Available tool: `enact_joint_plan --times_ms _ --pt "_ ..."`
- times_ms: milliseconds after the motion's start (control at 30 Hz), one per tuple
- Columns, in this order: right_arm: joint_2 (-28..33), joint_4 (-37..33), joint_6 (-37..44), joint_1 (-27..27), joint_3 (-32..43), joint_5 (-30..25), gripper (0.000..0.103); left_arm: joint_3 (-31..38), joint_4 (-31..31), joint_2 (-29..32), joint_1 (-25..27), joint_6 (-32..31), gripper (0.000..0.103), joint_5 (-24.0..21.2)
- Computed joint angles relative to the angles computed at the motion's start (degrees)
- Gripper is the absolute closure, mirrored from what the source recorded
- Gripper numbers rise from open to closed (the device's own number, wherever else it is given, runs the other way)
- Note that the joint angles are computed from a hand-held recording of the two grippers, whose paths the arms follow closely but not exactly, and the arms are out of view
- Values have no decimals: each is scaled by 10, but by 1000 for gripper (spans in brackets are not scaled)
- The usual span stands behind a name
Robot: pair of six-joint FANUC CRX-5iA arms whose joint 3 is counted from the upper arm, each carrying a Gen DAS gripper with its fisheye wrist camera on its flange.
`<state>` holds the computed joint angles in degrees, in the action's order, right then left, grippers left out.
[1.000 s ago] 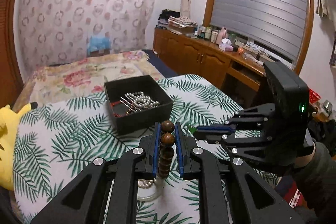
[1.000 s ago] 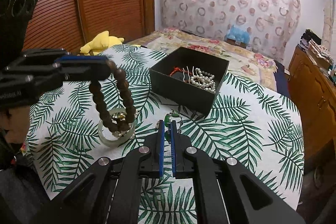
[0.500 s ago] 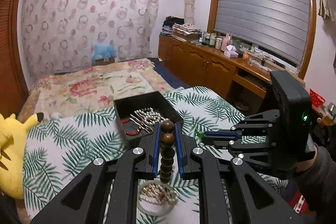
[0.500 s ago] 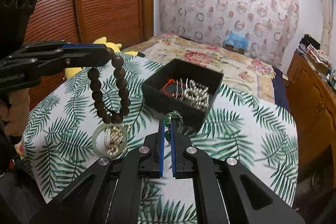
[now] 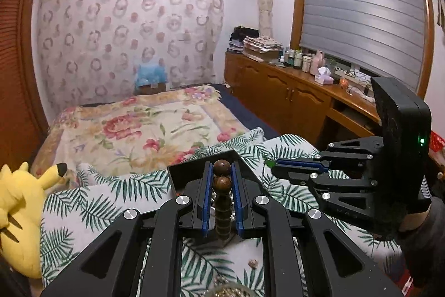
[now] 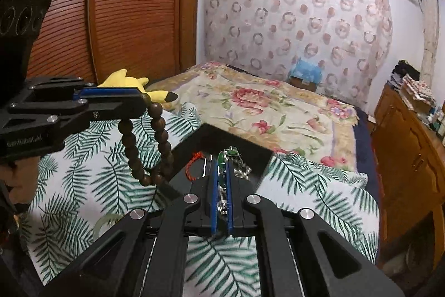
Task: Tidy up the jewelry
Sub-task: 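Lift the pendant with right while left lifts the bead bracelet toward the black box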
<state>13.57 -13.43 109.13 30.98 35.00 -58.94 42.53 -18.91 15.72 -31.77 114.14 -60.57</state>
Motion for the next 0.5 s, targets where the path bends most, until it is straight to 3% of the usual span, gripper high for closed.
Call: enact_joint_plan --times_ms 500 --pt "72 -50 18 -20 72 -29 96 30 41 46 35 -16 91 -6"
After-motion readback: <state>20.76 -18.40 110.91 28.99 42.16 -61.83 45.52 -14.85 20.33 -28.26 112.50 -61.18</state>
